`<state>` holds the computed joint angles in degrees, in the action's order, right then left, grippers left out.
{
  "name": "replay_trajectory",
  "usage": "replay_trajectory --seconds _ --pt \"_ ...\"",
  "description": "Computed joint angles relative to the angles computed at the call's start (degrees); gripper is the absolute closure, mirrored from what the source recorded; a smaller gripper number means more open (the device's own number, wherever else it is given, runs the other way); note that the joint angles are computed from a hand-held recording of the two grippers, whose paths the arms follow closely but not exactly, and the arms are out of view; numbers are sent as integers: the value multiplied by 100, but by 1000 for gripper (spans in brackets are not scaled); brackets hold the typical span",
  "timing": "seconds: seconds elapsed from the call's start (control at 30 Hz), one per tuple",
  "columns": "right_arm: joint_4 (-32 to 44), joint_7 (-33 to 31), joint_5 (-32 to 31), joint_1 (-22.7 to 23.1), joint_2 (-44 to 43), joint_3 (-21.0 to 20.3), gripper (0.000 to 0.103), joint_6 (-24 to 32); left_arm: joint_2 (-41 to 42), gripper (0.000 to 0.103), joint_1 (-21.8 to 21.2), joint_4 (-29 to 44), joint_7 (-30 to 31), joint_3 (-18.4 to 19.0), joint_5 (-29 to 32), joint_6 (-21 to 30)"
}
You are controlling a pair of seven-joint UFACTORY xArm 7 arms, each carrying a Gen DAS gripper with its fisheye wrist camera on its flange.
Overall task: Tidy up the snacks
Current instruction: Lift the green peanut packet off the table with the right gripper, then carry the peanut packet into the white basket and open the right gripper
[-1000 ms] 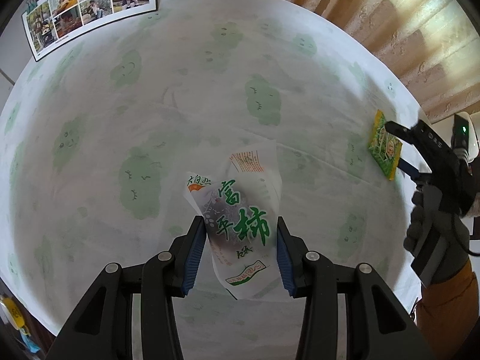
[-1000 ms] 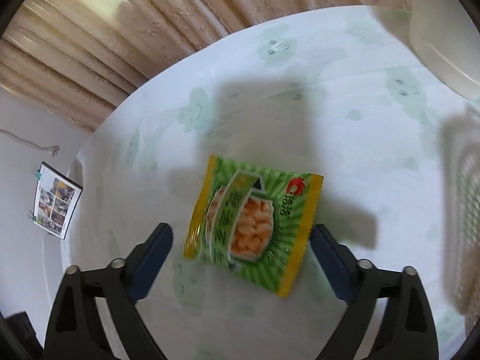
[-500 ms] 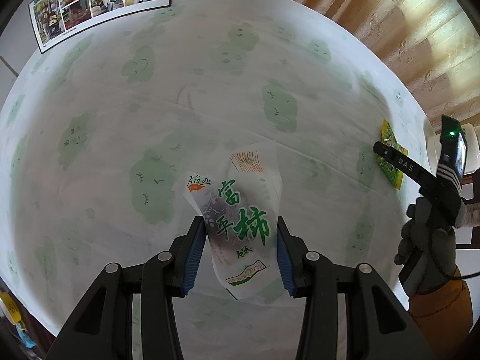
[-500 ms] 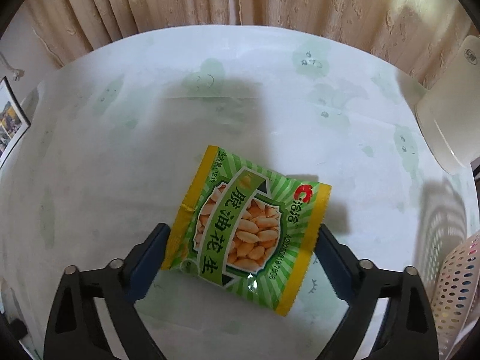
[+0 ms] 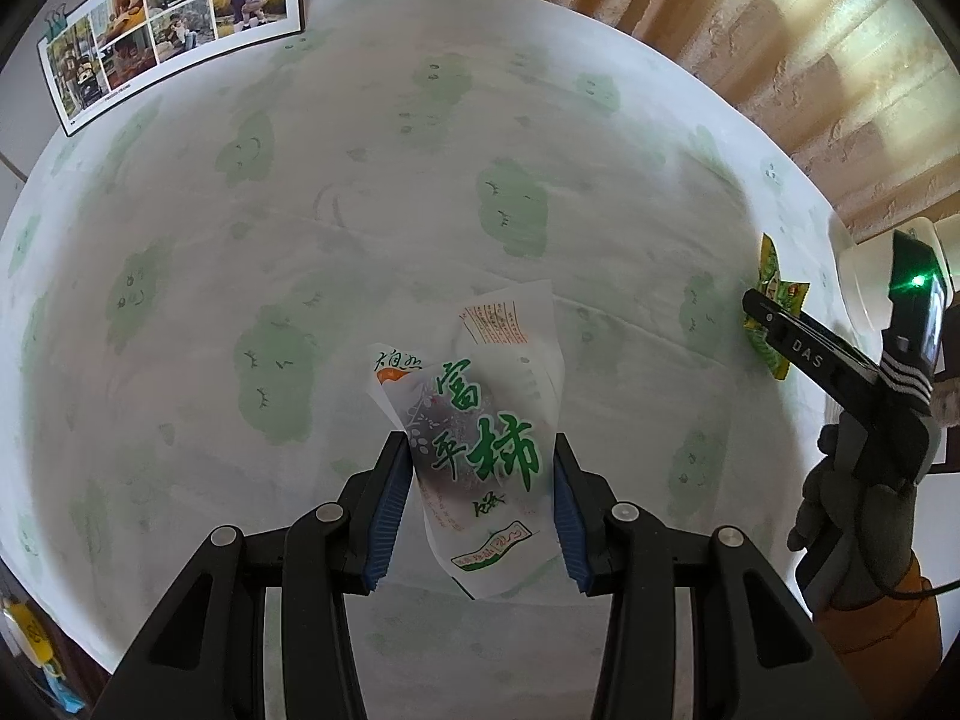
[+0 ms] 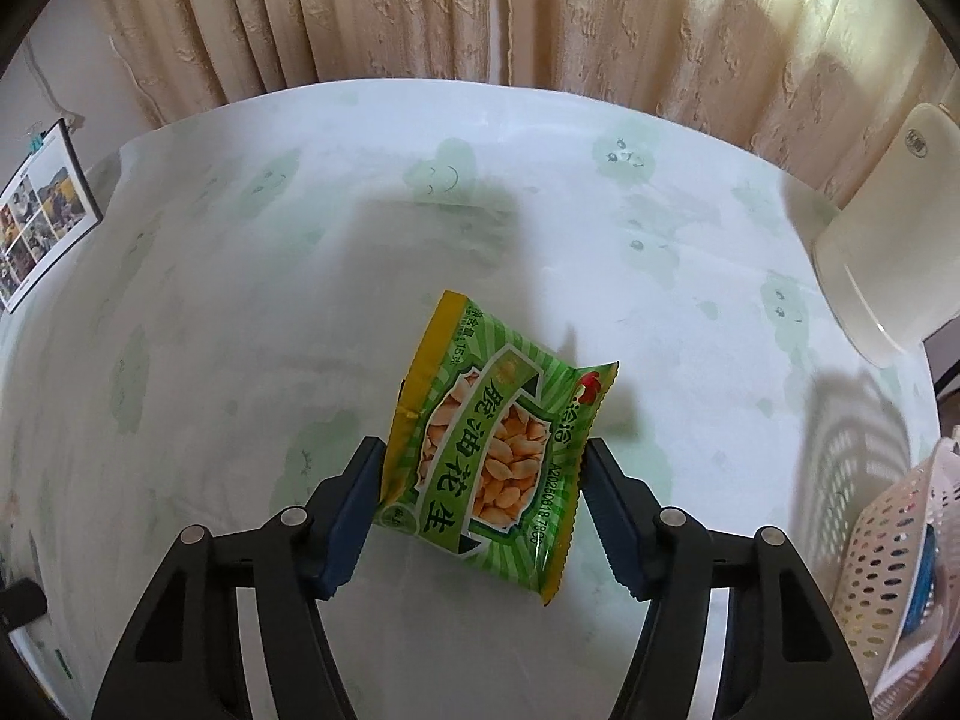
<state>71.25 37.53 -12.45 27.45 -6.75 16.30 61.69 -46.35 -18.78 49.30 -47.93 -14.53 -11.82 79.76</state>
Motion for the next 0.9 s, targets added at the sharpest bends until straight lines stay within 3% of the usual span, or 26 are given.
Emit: replay_trajectory --seconds 0.47,0.9 --pt "102 -22 -154 92 -319 175 37 149 115 62 -86 97 -2 -65 15 -107" --pt "-118 -71 33 -98 -1012 203 37 253 262 62 -205 356 -200 -282 29 -147"
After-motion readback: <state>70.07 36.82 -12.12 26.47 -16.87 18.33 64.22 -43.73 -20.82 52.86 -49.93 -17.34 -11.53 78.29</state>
